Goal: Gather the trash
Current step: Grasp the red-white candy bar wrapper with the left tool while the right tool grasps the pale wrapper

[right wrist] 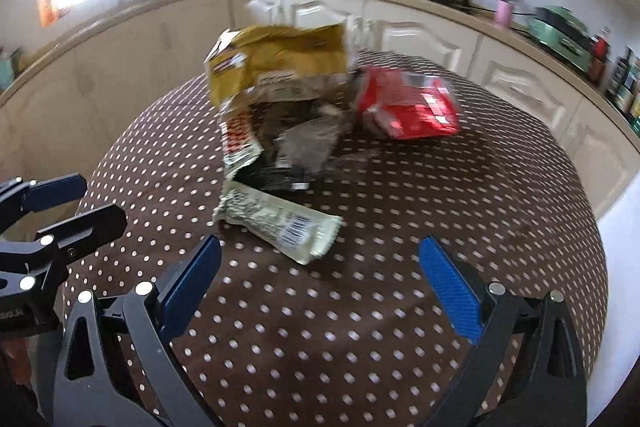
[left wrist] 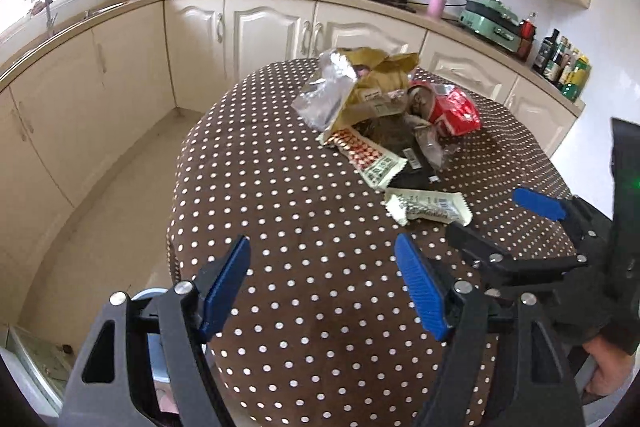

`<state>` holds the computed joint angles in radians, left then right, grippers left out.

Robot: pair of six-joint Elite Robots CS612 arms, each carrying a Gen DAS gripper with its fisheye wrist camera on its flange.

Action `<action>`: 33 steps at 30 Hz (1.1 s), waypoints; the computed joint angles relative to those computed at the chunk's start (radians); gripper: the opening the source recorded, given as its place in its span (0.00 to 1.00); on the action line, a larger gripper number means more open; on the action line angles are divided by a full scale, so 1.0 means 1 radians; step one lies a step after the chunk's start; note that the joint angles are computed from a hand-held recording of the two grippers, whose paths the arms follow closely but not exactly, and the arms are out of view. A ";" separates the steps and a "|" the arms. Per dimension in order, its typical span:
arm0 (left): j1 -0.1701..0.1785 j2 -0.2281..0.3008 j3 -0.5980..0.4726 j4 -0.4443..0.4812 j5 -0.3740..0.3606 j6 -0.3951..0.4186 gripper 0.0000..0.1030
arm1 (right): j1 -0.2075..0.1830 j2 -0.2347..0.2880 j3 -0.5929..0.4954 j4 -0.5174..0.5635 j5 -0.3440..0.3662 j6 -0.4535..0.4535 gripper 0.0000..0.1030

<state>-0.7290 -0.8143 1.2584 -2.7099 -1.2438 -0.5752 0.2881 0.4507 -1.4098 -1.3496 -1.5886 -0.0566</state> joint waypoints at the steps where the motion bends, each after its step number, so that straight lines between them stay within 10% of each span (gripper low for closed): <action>1: 0.002 0.003 -0.004 0.008 0.001 -0.005 0.71 | 0.003 -0.008 0.016 0.007 0.001 -0.024 0.93; 9: 0.008 0.012 -0.020 0.032 -0.003 -0.025 0.71 | 0.002 -0.038 0.091 0.011 0.044 -0.092 0.61; 14: 0.016 0.024 -0.038 0.036 -0.031 -0.034 0.71 | -0.004 -0.035 0.082 0.022 0.076 -0.119 0.19; 33: 0.031 0.176 -0.328 0.198 -0.025 -0.039 0.71 | -0.054 -0.029 0.050 -0.082 0.086 0.090 0.12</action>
<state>-0.6981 -0.6384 0.9302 -2.5120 -1.2687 -0.6144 0.2340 0.4218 -1.3598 -1.4311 -1.5030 0.0336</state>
